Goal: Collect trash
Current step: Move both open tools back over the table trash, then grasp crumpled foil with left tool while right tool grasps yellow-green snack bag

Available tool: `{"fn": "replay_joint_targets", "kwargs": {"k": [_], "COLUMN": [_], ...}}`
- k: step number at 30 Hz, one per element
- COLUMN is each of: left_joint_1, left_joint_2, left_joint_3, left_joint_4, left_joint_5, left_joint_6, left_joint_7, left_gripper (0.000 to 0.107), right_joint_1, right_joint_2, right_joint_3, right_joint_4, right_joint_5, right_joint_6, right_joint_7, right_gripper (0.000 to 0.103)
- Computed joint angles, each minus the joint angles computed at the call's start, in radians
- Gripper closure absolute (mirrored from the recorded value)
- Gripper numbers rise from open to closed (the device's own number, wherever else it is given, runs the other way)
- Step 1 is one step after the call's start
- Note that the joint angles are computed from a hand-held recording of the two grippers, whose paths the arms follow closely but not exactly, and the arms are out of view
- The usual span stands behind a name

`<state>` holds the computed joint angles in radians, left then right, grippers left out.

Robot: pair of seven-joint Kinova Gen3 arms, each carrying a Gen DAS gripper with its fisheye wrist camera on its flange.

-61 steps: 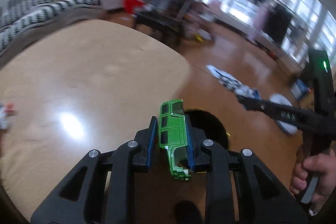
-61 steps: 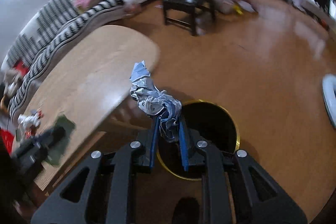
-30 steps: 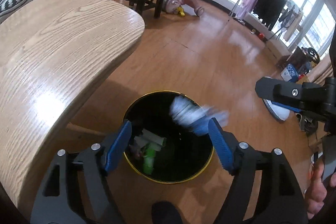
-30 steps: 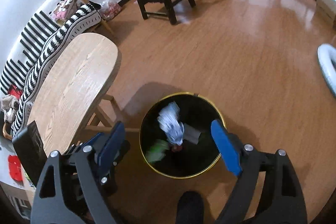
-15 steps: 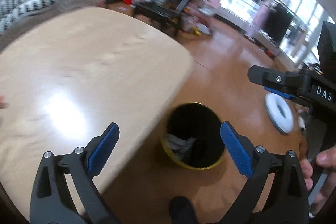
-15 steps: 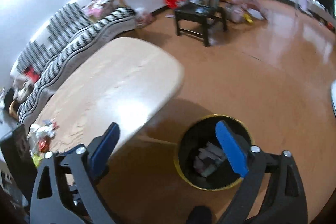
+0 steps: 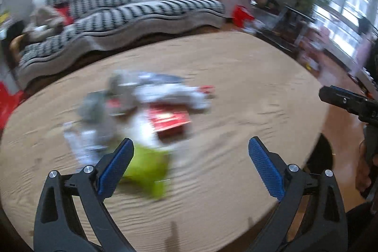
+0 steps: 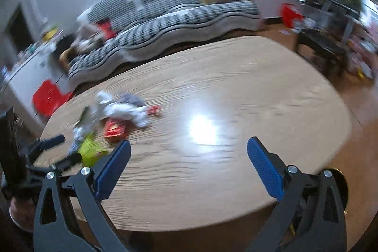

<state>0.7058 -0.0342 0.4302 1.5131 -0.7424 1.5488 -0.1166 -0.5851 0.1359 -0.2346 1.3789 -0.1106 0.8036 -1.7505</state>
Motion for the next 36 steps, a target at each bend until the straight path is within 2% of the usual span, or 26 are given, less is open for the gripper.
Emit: {"fn": "replay_joint_targets", "kwargs": {"k": [4, 6, 8, 10, 15, 18, 23, 30, 36], "left_joint_1": [-0.021, -0.041, -0.058, -0.073, -0.104, -0.127, -0.181, -0.259, -0.333], "left_joint_2": [-0.142, -0.188, -0.244, -0.28, -0.367, -0.391, -0.399, -0.411, -0.389], "left_joint_3": [0.037, 0.051, 0.028, 0.034, -0.043, -0.097, -0.114, -0.094, -0.054], "left_joint_4": [0.127, 0.173, 0.224, 0.265, 0.36, 0.397, 0.439, 0.468, 0.48], "left_joint_5": [0.028, 0.062, 0.112, 0.14, 0.226, 0.266, 0.284, 0.307, 0.319], "left_joint_6": [0.094, 0.106, 0.078, 0.064, -0.038, -0.101, -0.174, -0.225, -0.251], "left_joint_7": [0.036, 0.046, 0.014, 0.007, -0.071, -0.121, -0.176, -0.241, -0.295], "left_gripper": [0.011, 0.011, 0.011, 0.011, 0.011, 0.011, 0.011, 0.011, 0.012], "right_joint_1": [-0.082, -0.135, -0.179, -0.224, -0.308, -0.33, -0.341, -0.378, -0.413], "right_joint_2": [0.068, 0.1, 0.124, 0.154, 0.222, 0.256, 0.321, 0.4, 0.43], "right_joint_3": [-0.046, -0.062, -0.068, -0.072, -0.061, -0.055, -0.053, -0.023, -0.001], "right_joint_4": [-0.063, -0.089, -0.106, -0.129, -0.188, -0.216, -0.284, -0.378, -0.407], "right_joint_5": [0.02, 0.038, 0.053, 0.071, 0.107, 0.104, 0.072, 0.079, 0.105], "right_joint_6": [0.007, 0.008, 0.008, 0.007, 0.028, 0.047, 0.089, 0.151, 0.167], "right_joint_7": [0.037, 0.068, 0.091, 0.114, 0.162, 0.186, 0.236, 0.277, 0.295], "right_gripper": [0.008, 0.008, 0.008, 0.008, 0.008, 0.008, 0.008, 0.008, 0.015]}}
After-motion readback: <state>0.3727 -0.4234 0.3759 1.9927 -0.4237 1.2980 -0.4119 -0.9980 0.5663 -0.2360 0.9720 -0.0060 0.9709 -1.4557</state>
